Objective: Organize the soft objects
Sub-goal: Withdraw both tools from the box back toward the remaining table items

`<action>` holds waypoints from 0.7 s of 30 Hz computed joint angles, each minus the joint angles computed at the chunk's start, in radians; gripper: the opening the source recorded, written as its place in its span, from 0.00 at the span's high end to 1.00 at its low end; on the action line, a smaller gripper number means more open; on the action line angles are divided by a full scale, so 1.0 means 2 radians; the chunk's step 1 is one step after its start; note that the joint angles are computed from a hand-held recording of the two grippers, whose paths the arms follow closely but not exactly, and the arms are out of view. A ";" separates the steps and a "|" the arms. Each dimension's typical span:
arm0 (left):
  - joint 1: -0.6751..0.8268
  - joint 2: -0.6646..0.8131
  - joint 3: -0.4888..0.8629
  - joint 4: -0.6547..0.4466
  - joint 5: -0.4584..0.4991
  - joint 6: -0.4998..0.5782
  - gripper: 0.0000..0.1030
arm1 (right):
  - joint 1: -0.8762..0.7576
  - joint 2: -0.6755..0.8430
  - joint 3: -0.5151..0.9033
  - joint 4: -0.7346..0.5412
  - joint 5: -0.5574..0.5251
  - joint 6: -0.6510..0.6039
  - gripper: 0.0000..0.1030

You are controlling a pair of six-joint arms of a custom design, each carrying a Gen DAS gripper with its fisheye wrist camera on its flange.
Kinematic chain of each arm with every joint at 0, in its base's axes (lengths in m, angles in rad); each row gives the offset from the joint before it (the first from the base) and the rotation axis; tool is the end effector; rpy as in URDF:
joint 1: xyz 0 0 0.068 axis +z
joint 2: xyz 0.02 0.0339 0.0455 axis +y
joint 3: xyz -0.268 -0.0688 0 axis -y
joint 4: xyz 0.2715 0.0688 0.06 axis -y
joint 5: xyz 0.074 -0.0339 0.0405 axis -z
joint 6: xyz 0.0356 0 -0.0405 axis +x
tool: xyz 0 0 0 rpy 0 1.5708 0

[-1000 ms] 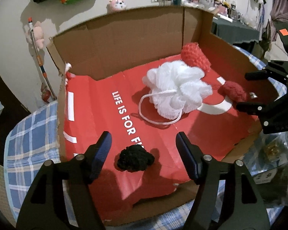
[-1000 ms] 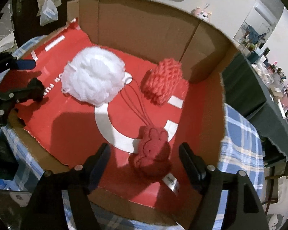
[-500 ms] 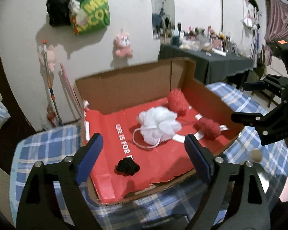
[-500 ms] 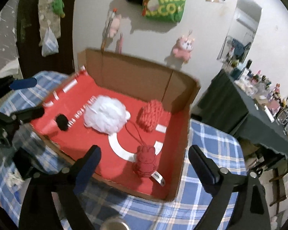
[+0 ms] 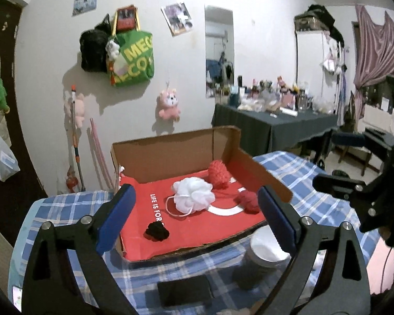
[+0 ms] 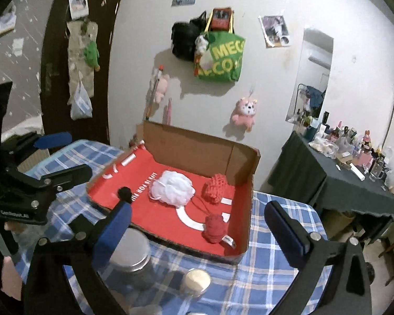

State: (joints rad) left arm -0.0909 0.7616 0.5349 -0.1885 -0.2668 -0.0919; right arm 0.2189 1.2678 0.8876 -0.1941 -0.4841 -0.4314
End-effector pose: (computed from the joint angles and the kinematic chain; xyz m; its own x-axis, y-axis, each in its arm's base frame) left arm 0.2032 -0.0091 0.2522 -0.3860 -0.0537 -0.9209 -0.1889 0.9818 0.0219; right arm 0.2922 0.0820 0.2669 -0.2418 -0.4329 -0.8684 -0.7428 0.6584 -0.1214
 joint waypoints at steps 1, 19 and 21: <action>-0.014 -0.015 -0.006 -0.005 -0.015 -0.006 0.06 | -0.006 -0.015 -0.012 0.003 -0.008 0.003 0.00; -0.322 -0.193 -0.097 -0.124 -0.327 -0.168 0.03 | -0.121 -0.315 -0.261 0.061 -0.084 0.060 0.00; -0.349 -0.189 -0.103 -0.139 -0.358 -0.192 0.03 | -0.139 -0.329 -0.277 0.060 -0.102 0.062 0.00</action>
